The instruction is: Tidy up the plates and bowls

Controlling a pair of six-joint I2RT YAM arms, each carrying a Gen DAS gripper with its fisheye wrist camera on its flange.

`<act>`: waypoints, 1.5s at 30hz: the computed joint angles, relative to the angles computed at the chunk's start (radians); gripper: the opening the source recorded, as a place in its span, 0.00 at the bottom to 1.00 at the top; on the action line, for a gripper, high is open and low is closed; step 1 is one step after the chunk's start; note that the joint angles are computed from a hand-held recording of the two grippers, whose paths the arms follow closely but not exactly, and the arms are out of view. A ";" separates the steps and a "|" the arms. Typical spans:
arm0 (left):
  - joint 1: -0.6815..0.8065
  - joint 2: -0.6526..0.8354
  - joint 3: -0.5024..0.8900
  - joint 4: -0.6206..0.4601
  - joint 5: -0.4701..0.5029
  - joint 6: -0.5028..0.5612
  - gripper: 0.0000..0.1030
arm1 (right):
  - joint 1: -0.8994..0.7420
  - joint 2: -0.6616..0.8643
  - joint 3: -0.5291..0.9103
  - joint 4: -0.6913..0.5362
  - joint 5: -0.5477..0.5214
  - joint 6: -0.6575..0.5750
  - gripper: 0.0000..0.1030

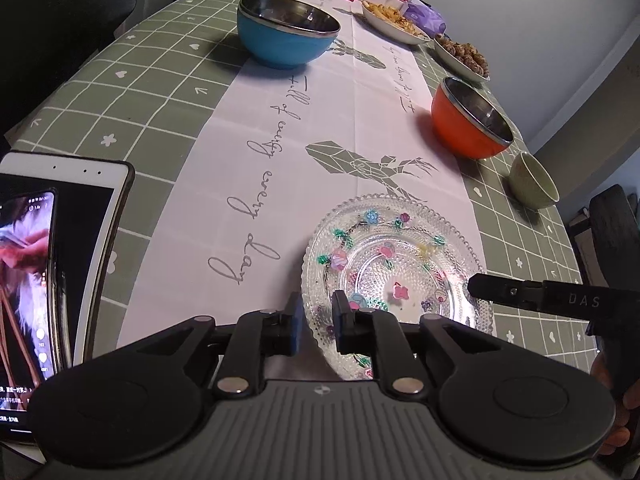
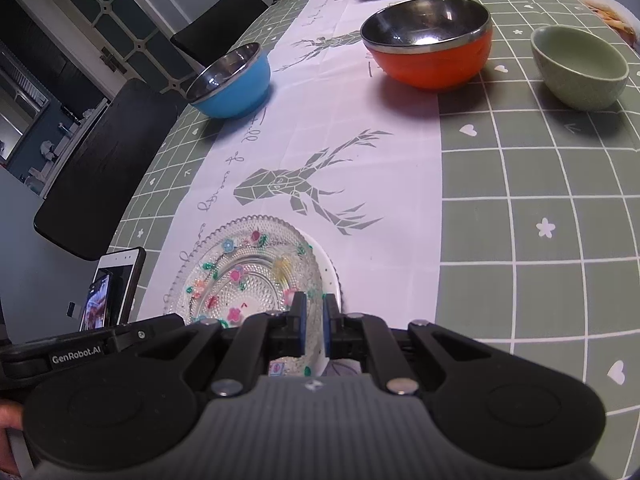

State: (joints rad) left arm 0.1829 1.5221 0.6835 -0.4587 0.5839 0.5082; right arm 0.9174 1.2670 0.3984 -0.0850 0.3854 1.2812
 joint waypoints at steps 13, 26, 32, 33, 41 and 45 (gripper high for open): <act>-0.002 -0.001 -0.012 0.024 0.002 -0.009 0.21 | 0.005 0.005 0.011 -0.014 0.015 -0.013 0.09; 0.009 0.046 0.029 -0.007 0.002 -0.024 0.52 | -0.024 0.019 0.008 -0.013 -0.038 -0.011 0.40; 0.008 0.090 0.062 -0.063 0.009 -0.006 0.52 | -0.038 0.034 -0.017 0.047 -0.099 0.018 0.40; 0.006 0.092 0.063 -0.067 0.011 -0.004 0.52 | -0.040 0.039 -0.022 0.060 -0.109 0.022 0.40; -0.015 0.074 0.051 -0.075 0.012 0.035 0.42 | -0.036 0.051 -0.034 0.117 -0.142 0.035 0.39; -0.021 0.068 0.047 -0.063 0.005 0.027 0.42 | -0.026 0.062 -0.018 0.090 -0.116 0.032 0.32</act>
State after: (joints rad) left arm 0.1614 1.5898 0.7301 -0.5218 0.5887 0.5351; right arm 0.8914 1.3289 0.3801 0.0047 0.2692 1.3130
